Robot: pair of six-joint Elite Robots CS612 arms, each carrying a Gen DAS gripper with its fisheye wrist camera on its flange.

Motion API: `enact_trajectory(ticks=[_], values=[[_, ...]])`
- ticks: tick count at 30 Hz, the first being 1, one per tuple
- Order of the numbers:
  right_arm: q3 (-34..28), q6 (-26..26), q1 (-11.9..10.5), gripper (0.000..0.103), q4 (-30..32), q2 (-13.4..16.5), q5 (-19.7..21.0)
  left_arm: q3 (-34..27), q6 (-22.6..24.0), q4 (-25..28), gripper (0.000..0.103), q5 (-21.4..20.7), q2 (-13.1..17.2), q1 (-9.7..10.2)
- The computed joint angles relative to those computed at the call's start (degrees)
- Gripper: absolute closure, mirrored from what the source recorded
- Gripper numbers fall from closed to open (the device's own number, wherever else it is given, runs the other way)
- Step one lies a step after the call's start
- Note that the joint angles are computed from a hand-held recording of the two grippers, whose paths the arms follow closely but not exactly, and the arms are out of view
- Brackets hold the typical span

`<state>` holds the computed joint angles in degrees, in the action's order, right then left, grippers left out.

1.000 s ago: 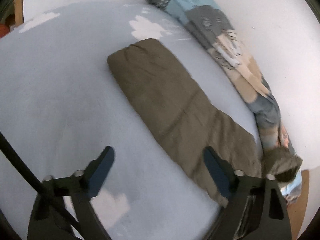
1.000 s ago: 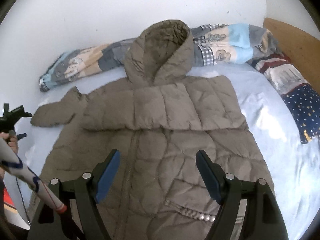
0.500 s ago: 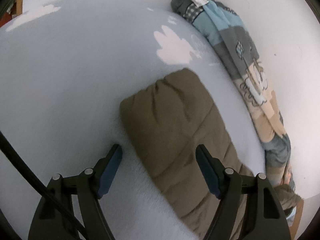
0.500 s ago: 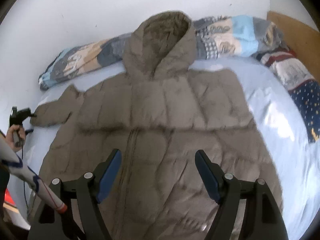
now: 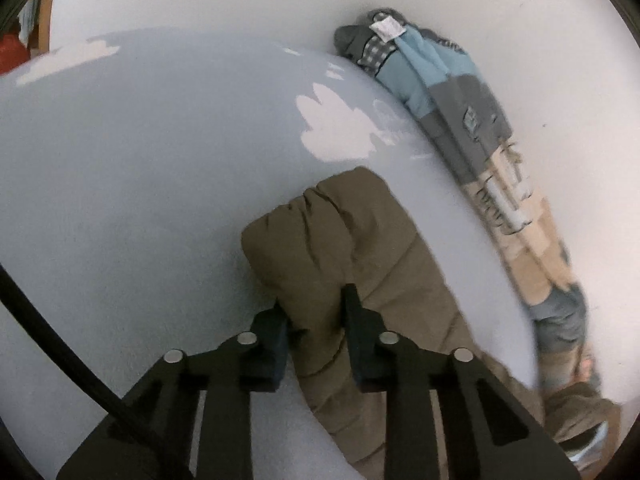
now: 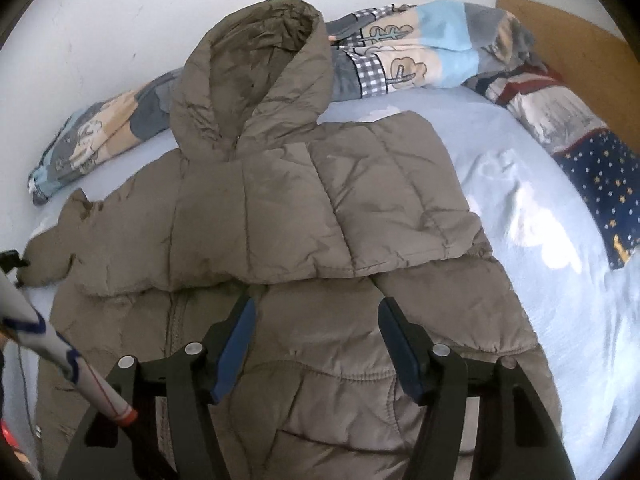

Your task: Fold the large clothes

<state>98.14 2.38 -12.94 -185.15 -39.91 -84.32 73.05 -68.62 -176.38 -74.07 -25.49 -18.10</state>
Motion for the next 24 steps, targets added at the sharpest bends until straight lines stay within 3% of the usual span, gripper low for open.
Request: enact_trajectory(ticks=[9, 14, 24], values=[[0.52, 0.95, -0.15, 0.035, 1.08, -0.54, -1.75, 1.39, 5.35, -3.21, 0.086, 2.35, -2.16, -1.24], [0.8, 1.35, -0.36, 0.035, 2.73, -1.19, -3.32, 1.79, 10.3, -5.64, 0.087, 3.23, -4.35, -2.96], [3.02, 4.69, -1.99, 0.035, 1.88, -3.51, -0.76, -1.51, 22.54, -7.95, 0.087, 2.04, -8.07, -9.12]])
